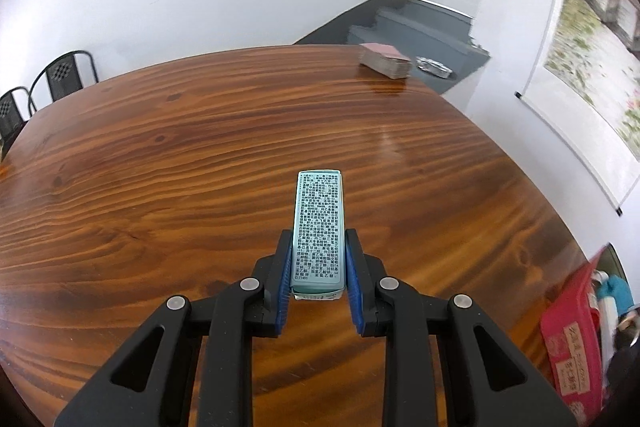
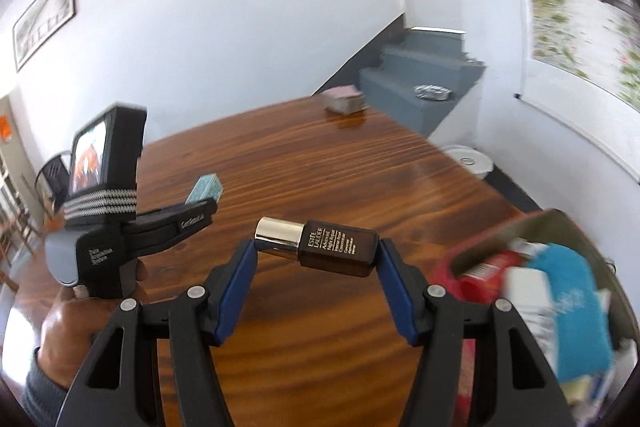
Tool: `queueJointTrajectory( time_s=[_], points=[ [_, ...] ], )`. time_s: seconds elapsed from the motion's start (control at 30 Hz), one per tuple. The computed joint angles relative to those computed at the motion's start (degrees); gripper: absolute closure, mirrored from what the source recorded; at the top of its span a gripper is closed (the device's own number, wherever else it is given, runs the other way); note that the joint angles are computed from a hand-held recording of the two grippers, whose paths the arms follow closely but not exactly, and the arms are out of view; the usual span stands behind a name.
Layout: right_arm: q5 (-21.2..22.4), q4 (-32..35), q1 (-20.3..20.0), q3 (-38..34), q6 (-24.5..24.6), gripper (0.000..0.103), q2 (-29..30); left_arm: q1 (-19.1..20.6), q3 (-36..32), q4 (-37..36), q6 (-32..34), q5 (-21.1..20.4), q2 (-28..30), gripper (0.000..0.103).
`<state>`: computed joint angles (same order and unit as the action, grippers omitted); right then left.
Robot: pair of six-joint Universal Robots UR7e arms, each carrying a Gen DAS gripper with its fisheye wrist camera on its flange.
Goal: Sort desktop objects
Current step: 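Carry the soap box and brown bottle into the red box and release both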
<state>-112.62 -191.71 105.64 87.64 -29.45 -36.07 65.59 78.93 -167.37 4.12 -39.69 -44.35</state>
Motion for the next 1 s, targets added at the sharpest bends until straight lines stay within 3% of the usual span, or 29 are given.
queueJointTrajectory(
  time_s=[0.4, 0.63, 0.77, 1.0],
  points=[
    [-6.01, -10.8, -3.5, 14.66, -0.72, 0.038, -11.28, -4.43, 6.43, -2.67, 3.48, -4.93, -1.9, 0.077],
    [-6.29, -10.88, -5.13, 19.08, -0.78, 0.038, -13.99, -7.29, 10.5, -2.57, 3.34, -8.5, -3.01, 0.077],
    [-6.35, -7.47, -6.27, 19.29, 0.71, 0.038, -14.43, -8.41, 11.93, -1.48, 2.57, -10.82, -3.53, 0.077],
    [-4.54, -6.13, -6.96, 19.82, -2.11, 0.037, -14.98, -10.08, 12.41, 1.42, 1.28, -14.3, -3.18, 0.077]
  ],
)
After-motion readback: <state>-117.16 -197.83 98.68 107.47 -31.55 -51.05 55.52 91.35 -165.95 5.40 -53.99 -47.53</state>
